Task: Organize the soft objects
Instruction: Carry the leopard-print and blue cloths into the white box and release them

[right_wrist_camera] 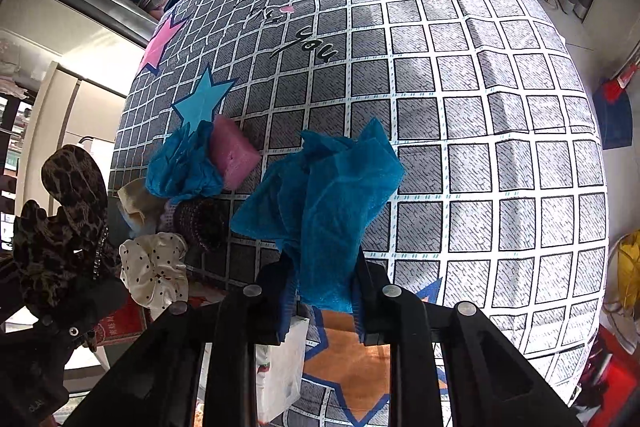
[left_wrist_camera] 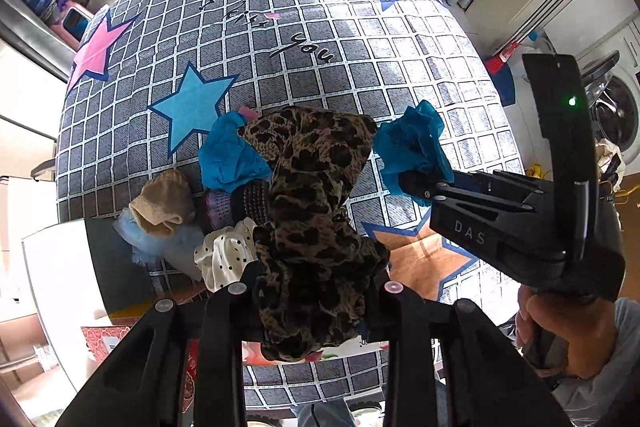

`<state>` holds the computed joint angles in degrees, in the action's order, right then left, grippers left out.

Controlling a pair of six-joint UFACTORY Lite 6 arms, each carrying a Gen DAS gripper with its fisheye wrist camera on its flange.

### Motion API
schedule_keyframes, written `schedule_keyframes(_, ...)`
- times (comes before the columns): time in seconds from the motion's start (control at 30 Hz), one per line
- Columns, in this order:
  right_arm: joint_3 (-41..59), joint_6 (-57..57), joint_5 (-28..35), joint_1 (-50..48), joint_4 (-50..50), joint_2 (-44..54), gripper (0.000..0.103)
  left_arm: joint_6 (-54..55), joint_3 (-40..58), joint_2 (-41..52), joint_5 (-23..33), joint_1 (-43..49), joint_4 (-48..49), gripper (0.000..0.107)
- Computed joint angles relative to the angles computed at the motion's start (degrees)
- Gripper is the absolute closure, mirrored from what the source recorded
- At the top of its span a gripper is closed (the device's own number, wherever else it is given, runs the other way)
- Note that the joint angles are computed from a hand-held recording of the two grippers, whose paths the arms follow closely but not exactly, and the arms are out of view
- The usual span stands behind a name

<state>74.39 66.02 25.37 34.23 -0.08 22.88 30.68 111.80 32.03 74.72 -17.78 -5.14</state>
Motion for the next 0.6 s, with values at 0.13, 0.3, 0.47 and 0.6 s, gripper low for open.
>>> schedule_keyframes(0.13, -1.3, 7.9, 3.4, 5.4, -4.0, -5.3, 0.078, 6.2, -12.9, -10.8, -1.0, 2.2, -0.3, 0.074)
schedule_keyframes(0.3, 5.0, 15.4, 11.5, 14.3, -8.7, -5.3, 0.078, 16.0, -24.8, -22.5, -1.6, 7.0, 0.4, 0.074)
schedule_keyframes(0.47, 15.6, 16.9, 17.5, 20.3, -8.3, -0.4, 0.078, 24.6, -25.9, -25.9, 1.7, 15.7, -0.8, 0.074)
schedule_keyframes(0.6, 31.8, 13.0, 25.3, 22.0, -7.9, 8.4, 0.078, 29.1, -21.9, -24.8, 3.6, 22.9, -2.7, 0.074)
